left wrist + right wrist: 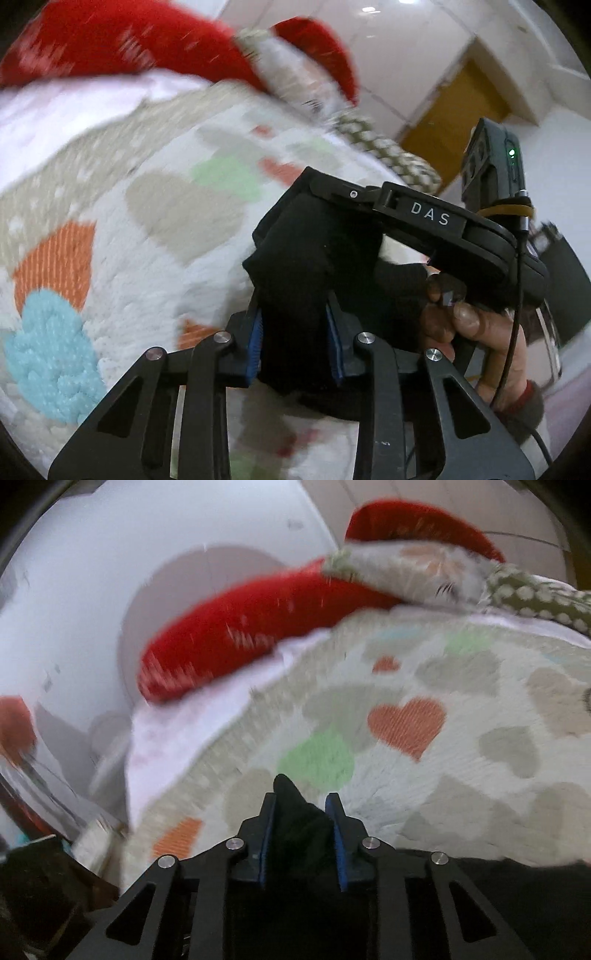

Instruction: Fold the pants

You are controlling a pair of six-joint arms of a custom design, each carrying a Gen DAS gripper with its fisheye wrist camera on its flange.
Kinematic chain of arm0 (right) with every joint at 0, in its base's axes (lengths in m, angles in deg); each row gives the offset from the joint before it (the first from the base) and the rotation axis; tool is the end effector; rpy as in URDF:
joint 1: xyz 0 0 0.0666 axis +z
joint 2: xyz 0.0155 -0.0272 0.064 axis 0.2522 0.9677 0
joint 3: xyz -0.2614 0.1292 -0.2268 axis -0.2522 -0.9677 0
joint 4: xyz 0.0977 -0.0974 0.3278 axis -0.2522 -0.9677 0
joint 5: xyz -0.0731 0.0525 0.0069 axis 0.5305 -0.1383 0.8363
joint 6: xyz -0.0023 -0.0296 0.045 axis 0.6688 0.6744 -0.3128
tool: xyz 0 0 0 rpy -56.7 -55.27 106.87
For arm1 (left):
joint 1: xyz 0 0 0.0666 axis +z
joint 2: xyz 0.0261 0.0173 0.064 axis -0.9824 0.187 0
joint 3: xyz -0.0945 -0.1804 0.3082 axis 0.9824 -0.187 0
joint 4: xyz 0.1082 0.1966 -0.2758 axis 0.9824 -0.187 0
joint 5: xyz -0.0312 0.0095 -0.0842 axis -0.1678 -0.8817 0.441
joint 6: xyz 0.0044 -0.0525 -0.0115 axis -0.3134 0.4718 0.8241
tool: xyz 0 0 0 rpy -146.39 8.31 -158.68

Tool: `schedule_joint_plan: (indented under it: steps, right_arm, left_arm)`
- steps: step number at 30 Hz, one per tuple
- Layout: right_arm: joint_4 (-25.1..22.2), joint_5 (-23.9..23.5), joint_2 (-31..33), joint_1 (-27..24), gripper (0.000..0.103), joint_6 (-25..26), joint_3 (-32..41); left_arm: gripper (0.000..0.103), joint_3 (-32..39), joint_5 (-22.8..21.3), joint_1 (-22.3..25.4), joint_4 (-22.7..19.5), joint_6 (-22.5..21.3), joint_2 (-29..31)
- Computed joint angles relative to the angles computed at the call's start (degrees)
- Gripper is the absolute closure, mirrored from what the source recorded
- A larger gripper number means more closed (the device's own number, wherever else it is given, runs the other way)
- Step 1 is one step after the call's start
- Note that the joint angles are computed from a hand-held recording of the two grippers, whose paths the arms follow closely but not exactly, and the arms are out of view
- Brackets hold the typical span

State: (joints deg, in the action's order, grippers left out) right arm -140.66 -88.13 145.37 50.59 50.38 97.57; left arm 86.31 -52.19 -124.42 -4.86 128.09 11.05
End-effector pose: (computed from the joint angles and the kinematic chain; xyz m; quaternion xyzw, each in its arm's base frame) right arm 0.4164 0.3255 0.5421 -0.3241 0.8211 0.3866 0.2669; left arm 0.2120 -0.1897 0.5311 -0.2252 0.8735 -0.1572 0.4019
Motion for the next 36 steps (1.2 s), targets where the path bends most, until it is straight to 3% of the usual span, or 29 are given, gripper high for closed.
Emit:
schedule_joint_plan:
  steps: [3, 6, 7, 11, 13, 17, 18, 20, 21, 22, 25, 27, 30, 32, 35, 36]
  right_arm:
    - [5.5, -2.2, -6.7, -4.0, 0.079, -2.8, -6.9]
    - [9.6, -2.6, -14.0, -9.8, 0.079, -6.7, -15.3]
    - [10.0, -2.0, -15.6, -11.4, 0.077, -7.7, -17.4]
    - [6.6, 5.7, -22.1, -18.2, 0.07, -10.1, -25.9]
    - [5.6, 3.3, -23.8, -21.5, 0.049, -11.6, -28.6]
    - [8.0, -2.9, -27.7, -26.3, 0.03, -17.3, -34.3]
    - [8.3, -3.4, -27.9, -26.3, 0.026, -17.8, -34.7]
    - [7.6, -4.5, -27.9, -25.9, 0.024, -18.0, -35.0]
    - [7.3, -5.6, -27.7, -25.9, 0.024, -17.7, -35.0]
    - [7.5, -6.3, -27.5, -25.4, 0.023, -17.9, -34.9]
    - [5.9, -6.2, -26.5, -23.5, 0.015, -15.6, -34.3]
    - [2.9, -3.5, -25.5, -21.3, 0.015, -13.4, -33.2]
    - [4.8, -3.8, -26.4, -19.6, 0.015, -14.6, -35.2]
    - [5.3, -4.3, -26.5, -18.9, 0.014, -15.6, -35.8]
    - [3.5, -0.8, -25.4, -16.5, 0.014, -14.8, -35.1]
    - [4.2, -0.2, -25.6, -16.0, 0.023, -14.8, -35.5]
  left_arm:
    - [0.075, 5.1, -2.1, -4.6, 2.9, -6.7, 2.6]
    - [0.075, 9.6, -1.4, -8.4, 5.6, -13.8, 6.7]
    - [0.075, 11.1, 0.3, -9.3, 6.6, -16.5, 9.0]
    - [0.075, 12.7, 11.1, -8.9, 8.5, -19.4, 14.5]
    - [0.075, 13.5, 16.0, -8.9, 7.5, -20.7, 17.2]
    - [0.074, 16.8, 14.0, -10.6, 2.1, -23.6, 18.5]
    - [0.071, 16.6, 14.6, -10.4, 2.2, -24.1, 17.4]
    - [0.05, 16.1, 14.4, -10.2, 2.6, -24.9, 15.3]
    - [0.036, 16.0, 12.7, -10.7, 2.6, -24.9, 14.6]
    - [0.033, 15.5, 10.1, -11.6, 2.8, -24.6, 14.1]
    - [0.033, 14.4, 6.3, -11.1, 1.9, -24.4, 12.3]
    - [0.033, 13.9, 4.7, -10.0, -0.7, -22.5, 12.6]
    - [0.033, 12.2, 3.4, -8.9, -3.9, -20.5, 13.5]
    - [0.033, 10.5, 4.9, -8.8, -3.3, -19.3, 13.2]
    - [0.033, 8.1, 6.0, -9.6, -0.5, -18.2, 13.1]
    - [0.033, 8.4, 5.2, -10.0, -0.9, -17.9, 13.7]
